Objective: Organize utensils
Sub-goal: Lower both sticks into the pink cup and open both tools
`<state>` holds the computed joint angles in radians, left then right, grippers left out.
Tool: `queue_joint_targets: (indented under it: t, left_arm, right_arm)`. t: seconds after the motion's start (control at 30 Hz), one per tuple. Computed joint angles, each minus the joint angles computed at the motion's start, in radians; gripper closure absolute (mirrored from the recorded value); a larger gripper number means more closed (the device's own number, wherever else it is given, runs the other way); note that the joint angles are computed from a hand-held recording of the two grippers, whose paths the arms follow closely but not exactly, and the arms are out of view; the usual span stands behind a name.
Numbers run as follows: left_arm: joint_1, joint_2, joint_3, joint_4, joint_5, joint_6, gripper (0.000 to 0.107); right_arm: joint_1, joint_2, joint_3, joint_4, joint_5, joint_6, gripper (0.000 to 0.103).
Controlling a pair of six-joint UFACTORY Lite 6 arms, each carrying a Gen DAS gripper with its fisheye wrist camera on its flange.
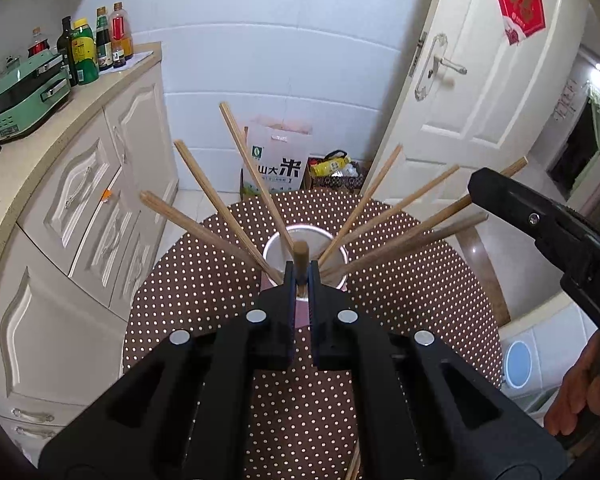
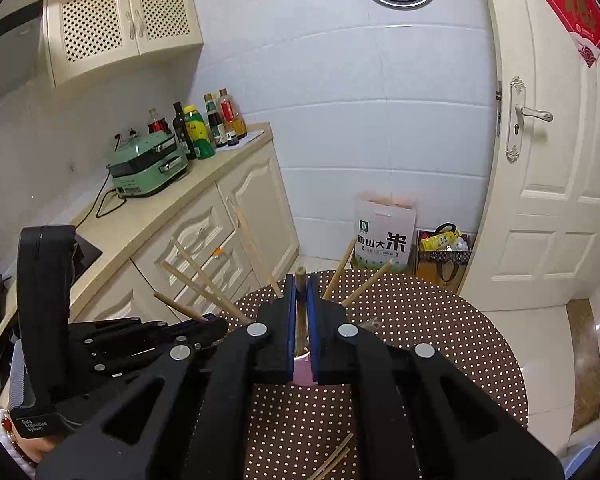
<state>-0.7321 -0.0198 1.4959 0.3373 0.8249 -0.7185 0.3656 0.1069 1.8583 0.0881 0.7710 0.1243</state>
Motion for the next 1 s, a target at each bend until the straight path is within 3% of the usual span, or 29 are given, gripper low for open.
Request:
queue_joint_targets:
  t: [0.5,0.8,0.83,0.9,0.93,1.0]
  left_arm:
    - [-0.029,0.068,0.013,0.002,0.018,-0.010,0.101]
    - [-0.030,0.045,-0.005,-0.031,0.015,-0.014,0.099]
    - [-0.034,0.041,-0.008,-0.024,0.021,-0.022,0.092]
    - [-0.041,0.024,-0.023,-0.004,0.028,-0.048,0.055]
    - [-0.050,0.008,-0.037,0.021,0.022,-0.082,0.046]
    - [-0.050,-0.016,-0.056,0.026,0.019,-0.097,0.046]
  right_arm:
    - [0.019,0.002,-0.080,-0.011,0.002,0.011,0.099]
    - [-0.011,-0.005,-0.079,0.067,0.027,-0.016,0.097]
    - [-0.017,-0.008,-0.079,0.079,0.034,-0.019,0.094]
    - [-0.024,-0.015,-0.079,0.093,0.042,-0.024,0.086]
    - [-0.027,-0.020,-0.081,0.095,0.046,-0.022,0.080]
    - [-0.035,-0.045,-0.102,0.101,0.040,-0.024,0.076]
